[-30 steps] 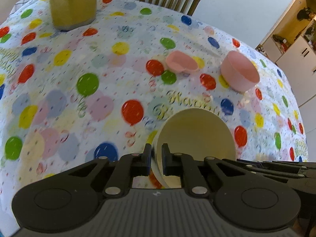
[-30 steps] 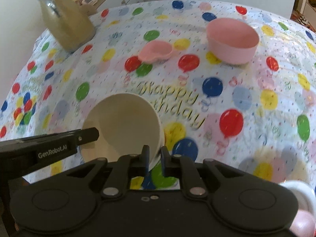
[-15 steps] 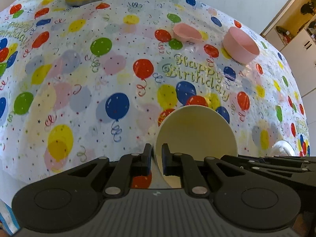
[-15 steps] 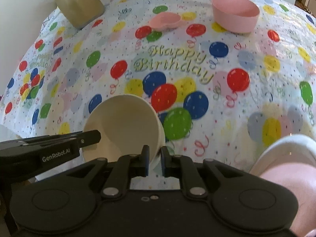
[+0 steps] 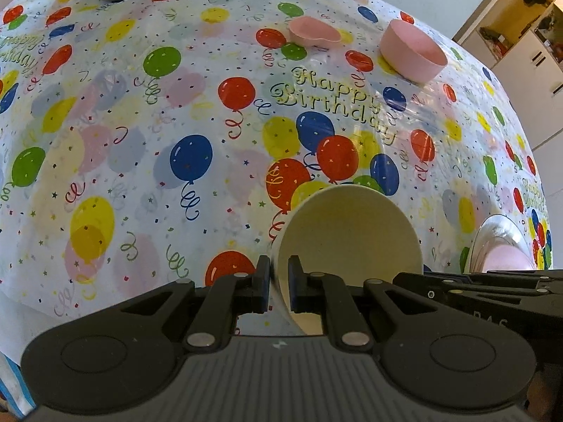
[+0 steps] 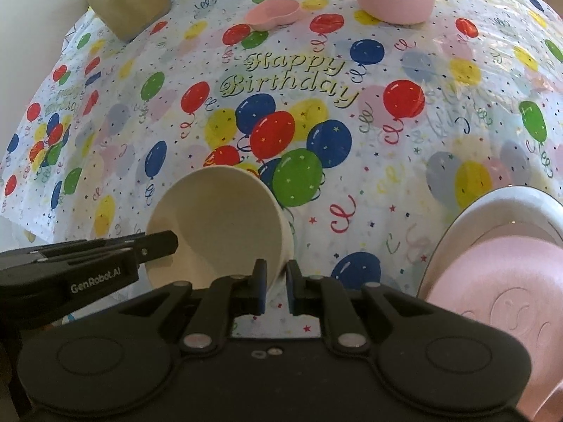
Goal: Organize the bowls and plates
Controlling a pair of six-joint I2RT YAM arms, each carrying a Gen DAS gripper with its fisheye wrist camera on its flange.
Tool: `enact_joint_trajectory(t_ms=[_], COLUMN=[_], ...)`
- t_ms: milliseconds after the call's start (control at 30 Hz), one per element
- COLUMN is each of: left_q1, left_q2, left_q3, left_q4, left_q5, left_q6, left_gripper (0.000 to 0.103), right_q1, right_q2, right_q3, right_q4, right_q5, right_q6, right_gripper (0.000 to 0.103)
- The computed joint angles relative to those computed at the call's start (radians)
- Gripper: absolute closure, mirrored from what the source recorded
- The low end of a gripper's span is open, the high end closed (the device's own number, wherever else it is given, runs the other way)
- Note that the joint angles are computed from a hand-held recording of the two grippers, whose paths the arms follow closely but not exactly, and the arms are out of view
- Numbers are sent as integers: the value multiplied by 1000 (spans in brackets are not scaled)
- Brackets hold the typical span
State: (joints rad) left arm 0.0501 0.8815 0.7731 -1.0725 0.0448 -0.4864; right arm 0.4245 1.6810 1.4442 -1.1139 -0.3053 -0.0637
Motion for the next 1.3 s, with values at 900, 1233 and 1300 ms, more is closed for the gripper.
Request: enact_joint_trajectory(t_ms=[900, 1233, 1300], left_q1=[-85, -148, -154], left_q2=[-41, 72, 101], left_q3=[153, 302, 332], left_q4=[-9, 58, 76], left_q5=[-107, -133, -145], left_q6=[19, 28, 30], left_gripper=[93, 82, 65], right_q1=[-41, -106, -116], right_q2=[-58, -12, 5], right_q3=[129, 285, 319], right_q4=[1, -22, -22], right_q5=[0, -57, -64], right_q6=[-56, -97, -103], right_gripper=[77, 67, 65])
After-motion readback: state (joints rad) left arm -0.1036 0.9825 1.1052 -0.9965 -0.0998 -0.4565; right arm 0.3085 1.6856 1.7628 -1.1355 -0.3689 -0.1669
